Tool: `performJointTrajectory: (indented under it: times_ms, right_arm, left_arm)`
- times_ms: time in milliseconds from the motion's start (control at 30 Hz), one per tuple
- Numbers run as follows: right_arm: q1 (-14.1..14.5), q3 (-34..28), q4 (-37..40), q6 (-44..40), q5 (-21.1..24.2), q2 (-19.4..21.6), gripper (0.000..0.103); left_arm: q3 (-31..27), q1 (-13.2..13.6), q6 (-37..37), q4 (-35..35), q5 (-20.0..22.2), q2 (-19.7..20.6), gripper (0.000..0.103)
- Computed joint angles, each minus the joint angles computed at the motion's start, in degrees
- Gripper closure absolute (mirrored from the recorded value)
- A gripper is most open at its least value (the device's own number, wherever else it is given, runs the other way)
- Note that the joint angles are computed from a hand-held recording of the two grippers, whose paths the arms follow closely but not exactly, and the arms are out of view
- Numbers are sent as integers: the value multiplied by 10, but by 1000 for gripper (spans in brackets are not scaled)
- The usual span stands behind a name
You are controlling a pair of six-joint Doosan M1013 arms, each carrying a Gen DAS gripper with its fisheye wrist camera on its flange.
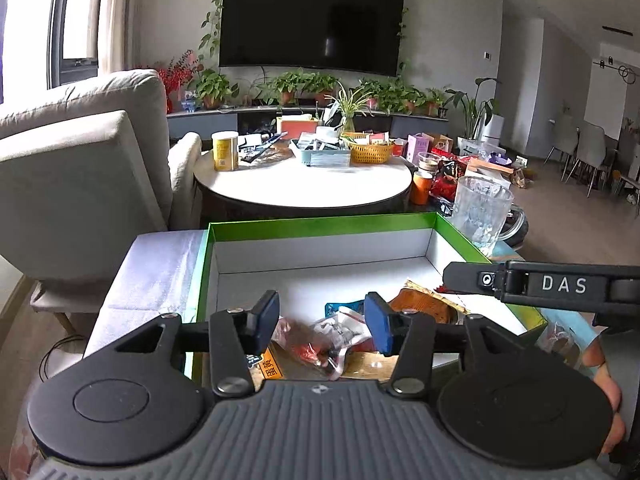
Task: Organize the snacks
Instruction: 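Open left tool to drop the clear pouch into the box, then grasp the tan wrapped bar with left tool while right tool reaches the nut bag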
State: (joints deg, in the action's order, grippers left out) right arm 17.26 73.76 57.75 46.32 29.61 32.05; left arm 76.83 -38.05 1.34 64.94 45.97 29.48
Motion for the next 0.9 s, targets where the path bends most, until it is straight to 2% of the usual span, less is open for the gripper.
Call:
performJointTrajectory:
  times_ms: [300,500,700,833,900]
  right_arm:
    - [-2,16,7,-2,-28,-11,57]
    - [-11,25,15,-2,-14,-16,57]
    - [-20,39,36,-36,-5,-25,57]
    - [-24,47,28,-34,-4,-30,57]
    - [-26,52,22,-33,-3,-32,57]
  left_arm:
    - [10,-5,-6,-1,18,-8,55]
    - [29,-13,-16,-17,37,-19,55]
    - [50,-23,12,-41,23,-30,55]
    - [57,-23,42,-64,-2,-32,55]
    - [62,-19,75,-77,-32,-34,55]
